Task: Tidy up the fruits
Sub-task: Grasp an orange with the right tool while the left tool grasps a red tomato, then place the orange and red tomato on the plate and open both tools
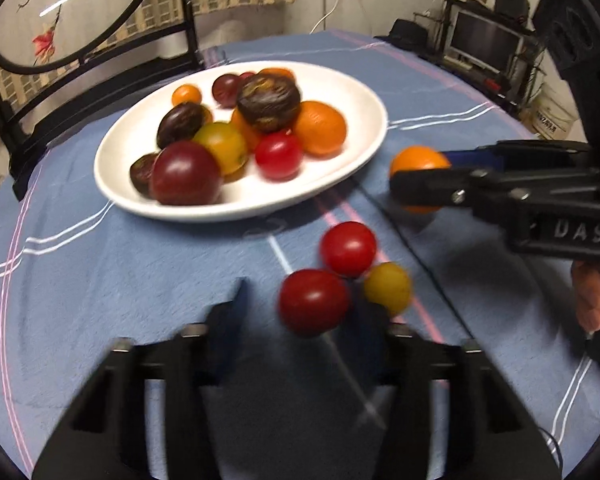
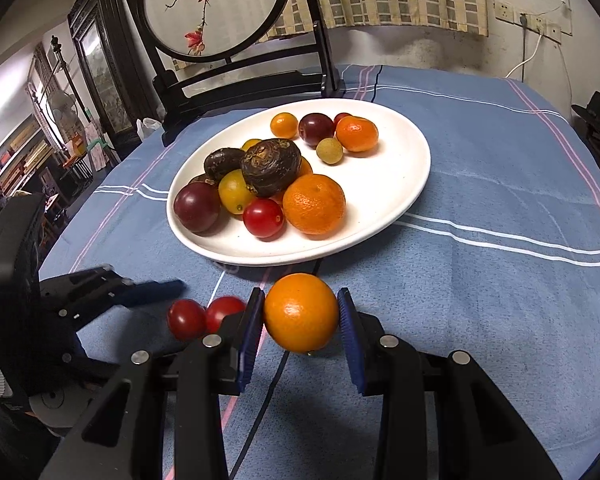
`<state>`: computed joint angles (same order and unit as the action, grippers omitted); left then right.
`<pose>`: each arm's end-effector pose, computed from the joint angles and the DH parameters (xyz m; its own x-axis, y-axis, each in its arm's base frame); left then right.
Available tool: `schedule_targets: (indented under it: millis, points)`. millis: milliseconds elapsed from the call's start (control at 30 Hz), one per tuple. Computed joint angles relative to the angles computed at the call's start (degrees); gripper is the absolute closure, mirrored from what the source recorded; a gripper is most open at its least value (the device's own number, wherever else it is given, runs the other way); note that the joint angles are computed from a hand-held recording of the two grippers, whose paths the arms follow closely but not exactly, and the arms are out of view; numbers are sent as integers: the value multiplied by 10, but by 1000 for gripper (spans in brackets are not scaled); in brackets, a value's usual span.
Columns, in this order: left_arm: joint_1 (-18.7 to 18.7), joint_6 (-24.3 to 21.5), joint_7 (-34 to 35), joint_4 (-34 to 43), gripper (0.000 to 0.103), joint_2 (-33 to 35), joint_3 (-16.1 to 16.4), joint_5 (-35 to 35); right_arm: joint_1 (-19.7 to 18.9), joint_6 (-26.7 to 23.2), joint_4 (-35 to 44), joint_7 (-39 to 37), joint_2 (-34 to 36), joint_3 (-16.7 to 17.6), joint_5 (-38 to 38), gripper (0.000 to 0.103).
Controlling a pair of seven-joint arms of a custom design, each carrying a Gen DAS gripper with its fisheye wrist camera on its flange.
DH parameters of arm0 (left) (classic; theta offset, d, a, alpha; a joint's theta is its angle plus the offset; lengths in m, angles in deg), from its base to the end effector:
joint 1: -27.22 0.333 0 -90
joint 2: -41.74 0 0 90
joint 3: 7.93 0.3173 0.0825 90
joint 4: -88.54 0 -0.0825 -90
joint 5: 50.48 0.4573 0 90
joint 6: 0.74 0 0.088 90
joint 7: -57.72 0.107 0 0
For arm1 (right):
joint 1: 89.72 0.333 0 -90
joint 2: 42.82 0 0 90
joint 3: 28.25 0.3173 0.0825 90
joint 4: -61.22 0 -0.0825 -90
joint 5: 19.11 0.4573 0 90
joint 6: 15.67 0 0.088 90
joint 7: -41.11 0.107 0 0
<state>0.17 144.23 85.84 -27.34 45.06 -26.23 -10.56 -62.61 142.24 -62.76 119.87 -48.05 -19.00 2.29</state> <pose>0.4637 -0.4759 0.4357 -0.1898 -0.9818 -0.0108 -0.7733 0.1563 -0.6145 0.5140 0.3618 0.4784 0.5597 -0.8073 -0.1872 -0.7001 -0.3398 -0.6280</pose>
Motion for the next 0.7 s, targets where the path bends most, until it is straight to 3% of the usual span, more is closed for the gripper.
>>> schedule_targets:
  millis: [100,467,700]
  points:
    - [-9,-30,-16,13,72,6,-2,35,-1,4,-1,5,-1,0,-4,65]
    - [33,71,-207,-31,72,-71,-3,95,13,98,-8,-12,-19,-3,20,66]
    - [54,30,-219,39,72,-31,9,54,5,93,71,-6,38,-1,9,66]
